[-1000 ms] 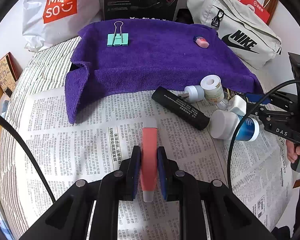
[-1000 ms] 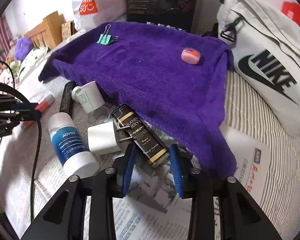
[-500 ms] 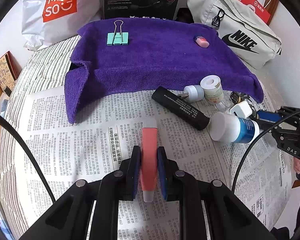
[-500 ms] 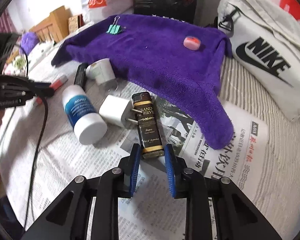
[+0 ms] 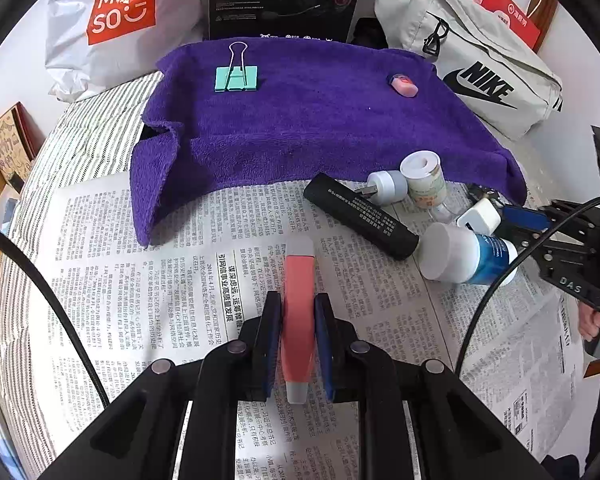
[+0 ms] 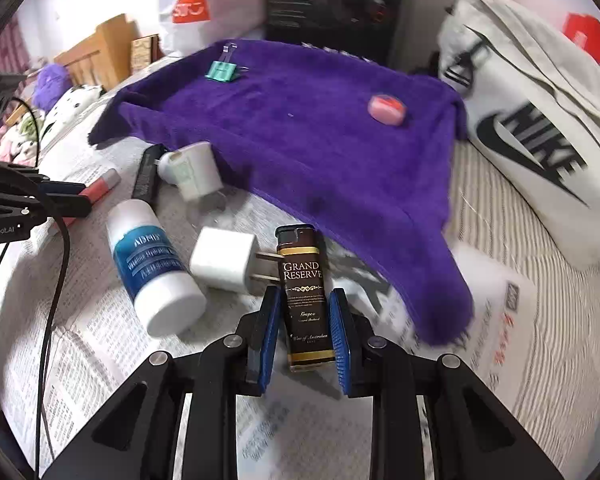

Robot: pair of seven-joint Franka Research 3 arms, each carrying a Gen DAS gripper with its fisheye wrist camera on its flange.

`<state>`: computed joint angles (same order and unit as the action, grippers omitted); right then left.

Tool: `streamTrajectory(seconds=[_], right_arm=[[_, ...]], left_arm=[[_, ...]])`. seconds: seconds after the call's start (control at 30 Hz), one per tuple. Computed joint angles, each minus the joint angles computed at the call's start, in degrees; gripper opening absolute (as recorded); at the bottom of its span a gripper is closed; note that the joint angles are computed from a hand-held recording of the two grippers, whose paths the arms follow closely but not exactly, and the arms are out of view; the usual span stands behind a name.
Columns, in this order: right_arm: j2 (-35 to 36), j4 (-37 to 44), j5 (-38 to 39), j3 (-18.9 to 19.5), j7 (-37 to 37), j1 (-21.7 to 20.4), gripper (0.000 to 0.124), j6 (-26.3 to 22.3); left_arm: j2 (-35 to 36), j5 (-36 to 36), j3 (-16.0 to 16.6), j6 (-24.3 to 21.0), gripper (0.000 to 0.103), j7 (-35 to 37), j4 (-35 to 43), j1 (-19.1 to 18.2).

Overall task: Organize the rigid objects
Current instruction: 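Lift the marker with the left tool while the right tool lifts the dark bottle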

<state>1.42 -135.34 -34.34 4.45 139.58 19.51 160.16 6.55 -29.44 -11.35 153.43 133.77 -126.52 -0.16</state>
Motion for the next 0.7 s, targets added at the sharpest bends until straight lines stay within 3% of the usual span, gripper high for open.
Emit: streamTrajectory(seconds=[0.2, 0.37, 0.7], right_arm=[[-5.9, -5.0, 6.5, 1.8, 6.0, -1.3, 0.025, -5.4], [-5.5, -5.0, 2.7, 3.5, 10.5, -2.8, 0.028, -5.0], [-5.5, -3.7, 5.7, 3.6, 6.1, -1.4, 0.024, -9.3]], left_arm=[[-0.1, 0.7, -0.1, 1.4, 0.017, -0.6, -0.6, -0.3], [-0.1, 2.5, -0.2, 2.5, 0.017, -2.2, -1.0, -0.7], [-0.8, 2.0, -0.3, 2.7, 0.017, -0.4, -1.8, -0.5]])
